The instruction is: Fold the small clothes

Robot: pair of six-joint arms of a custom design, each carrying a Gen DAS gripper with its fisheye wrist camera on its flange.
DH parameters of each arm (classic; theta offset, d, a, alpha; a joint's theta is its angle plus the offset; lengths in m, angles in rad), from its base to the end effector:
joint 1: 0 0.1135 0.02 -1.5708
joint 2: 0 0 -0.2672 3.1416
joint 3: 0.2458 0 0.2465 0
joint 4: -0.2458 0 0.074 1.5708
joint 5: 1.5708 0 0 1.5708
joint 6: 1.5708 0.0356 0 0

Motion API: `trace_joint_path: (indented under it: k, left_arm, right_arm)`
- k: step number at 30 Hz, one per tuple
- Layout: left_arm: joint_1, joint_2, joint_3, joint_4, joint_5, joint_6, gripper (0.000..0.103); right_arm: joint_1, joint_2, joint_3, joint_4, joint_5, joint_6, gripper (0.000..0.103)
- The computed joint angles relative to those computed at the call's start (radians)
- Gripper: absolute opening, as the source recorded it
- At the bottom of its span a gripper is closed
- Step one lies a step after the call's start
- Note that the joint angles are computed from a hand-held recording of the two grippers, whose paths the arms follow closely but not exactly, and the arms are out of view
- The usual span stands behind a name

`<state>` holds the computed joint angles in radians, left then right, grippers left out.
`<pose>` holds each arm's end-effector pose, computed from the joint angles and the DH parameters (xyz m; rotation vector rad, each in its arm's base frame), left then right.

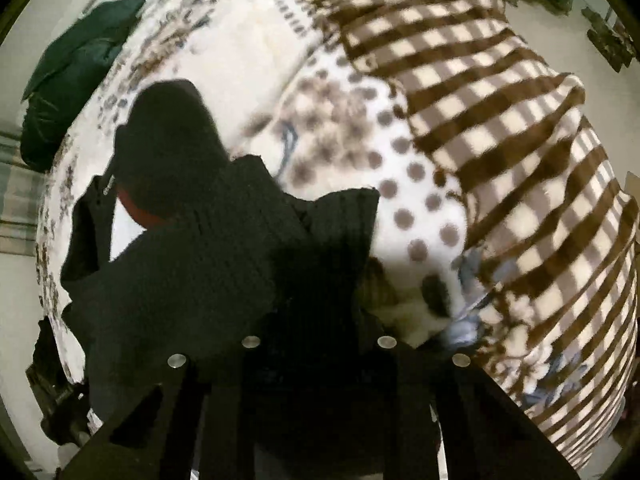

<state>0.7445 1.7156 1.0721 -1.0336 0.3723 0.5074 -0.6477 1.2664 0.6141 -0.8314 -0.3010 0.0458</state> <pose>0.2106 0.1764 0.1759 -0.3795 2.9356 -0.5440 0.1465 -0.0976 0.1634 0.9825 2.7761 0.3884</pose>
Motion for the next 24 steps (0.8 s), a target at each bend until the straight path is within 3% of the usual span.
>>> trace_joint_path:
  k: [2,4,5,6,8,12,17,24]
  left_arm:
    - [-0.015,-0.031,0.045,-0.046,-0.006,-0.019,0.026]
    - [-0.021,-0.056,0.083,-0.077,0.004,-0.038,0.032]
    - [-0.033,-0.073,0.112,-0.097,-0.002,-0.057,0.037]
    - [-0.053,-0.079,0.128,-0.098,-0.015,-0.08,0.053]
    - [-0.107,-0.094,0.165,-0.107,-0.026,-0.112,0.075]
    - [-0.298,-0.061,0.245,-0.085,-0.064,-0.204,0.084]
    - [-0.557,0.104,0.396,-0.038,-0.101,-0.317,0.085]
    - [-0.753,0.52,0.781,-0.113,-0.203,-0.372,0.085]
  right_arm:
    - [-0.011,0.02,0.035,-0.047,0.0,-0.005,0.041]
    - [-0.024,-0.001,0.076,-0.117,0.019,-0.03,0.066]
    - [-0.025,-0.024,0.095,-0.147,0.026,-0.041,0.072]
    - [-0.024,-0.044,0.122,-0.184,0.028,-0.052,0.082]
    - [-0.007,-0.063,0.175,-0.243,0.017,-0.055,0.084]
    - [0.144,-0.003,0.313,-0.252,0.013,0.031,0.095]
    - [0.379,0.281,0.575,-0.168,0.114,0.157,0.095]
    - [0.527,0.75,1.011,-0.206,0.208,0.14,0.095]
